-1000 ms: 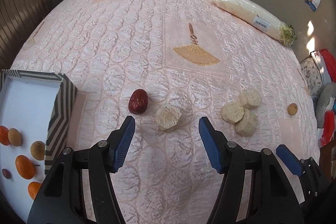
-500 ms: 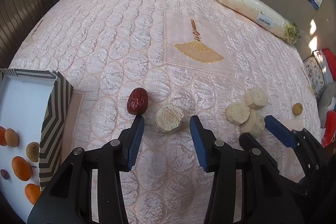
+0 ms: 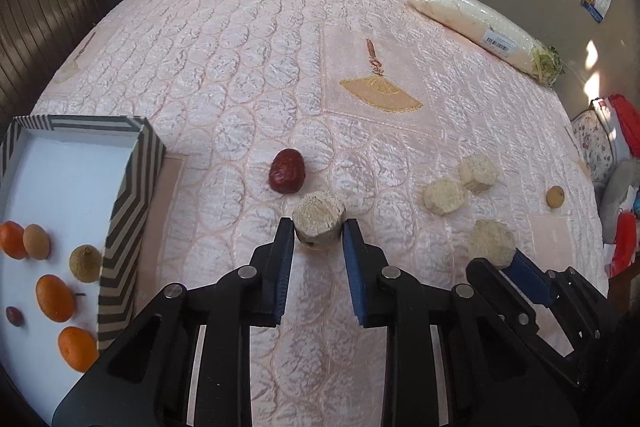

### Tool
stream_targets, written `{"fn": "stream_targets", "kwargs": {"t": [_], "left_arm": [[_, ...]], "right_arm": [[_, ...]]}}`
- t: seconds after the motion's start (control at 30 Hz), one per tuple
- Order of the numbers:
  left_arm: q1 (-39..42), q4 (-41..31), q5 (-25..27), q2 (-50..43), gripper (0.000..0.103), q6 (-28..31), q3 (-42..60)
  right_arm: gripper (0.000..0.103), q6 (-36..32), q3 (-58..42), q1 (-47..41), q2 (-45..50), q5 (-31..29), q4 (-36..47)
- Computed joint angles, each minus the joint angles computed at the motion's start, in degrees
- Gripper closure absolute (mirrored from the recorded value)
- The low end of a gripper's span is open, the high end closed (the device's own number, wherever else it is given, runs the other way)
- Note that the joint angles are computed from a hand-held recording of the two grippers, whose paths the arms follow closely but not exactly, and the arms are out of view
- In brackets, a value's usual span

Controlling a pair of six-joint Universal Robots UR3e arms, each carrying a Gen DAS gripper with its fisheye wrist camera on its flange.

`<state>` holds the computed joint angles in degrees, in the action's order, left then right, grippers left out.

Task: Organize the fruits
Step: 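Grasp a pale round cake with the left tool while the right tool grasps a beige cube block, then carry the cake and block over the tray and open both tools to release them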

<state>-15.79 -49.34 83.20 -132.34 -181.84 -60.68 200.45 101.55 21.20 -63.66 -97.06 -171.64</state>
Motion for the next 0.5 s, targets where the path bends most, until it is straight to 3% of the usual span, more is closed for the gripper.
{"fn": "stream_targets", "kwargs": {"t": [0.2,0.5], "left_arm": [[2.6,0.7,-3.8,5.4,0.079,1.3,-6.9],[5.6,6.0,-4.4,15.5,0.079,5.1,-20.2]], "right_arm": [[0.08,3.4,3.7,2.8,-3.5,-1.8,-2.9],[0.08,6.0,-1.5,8.5,-1.4,-5.5,0.4]]}}
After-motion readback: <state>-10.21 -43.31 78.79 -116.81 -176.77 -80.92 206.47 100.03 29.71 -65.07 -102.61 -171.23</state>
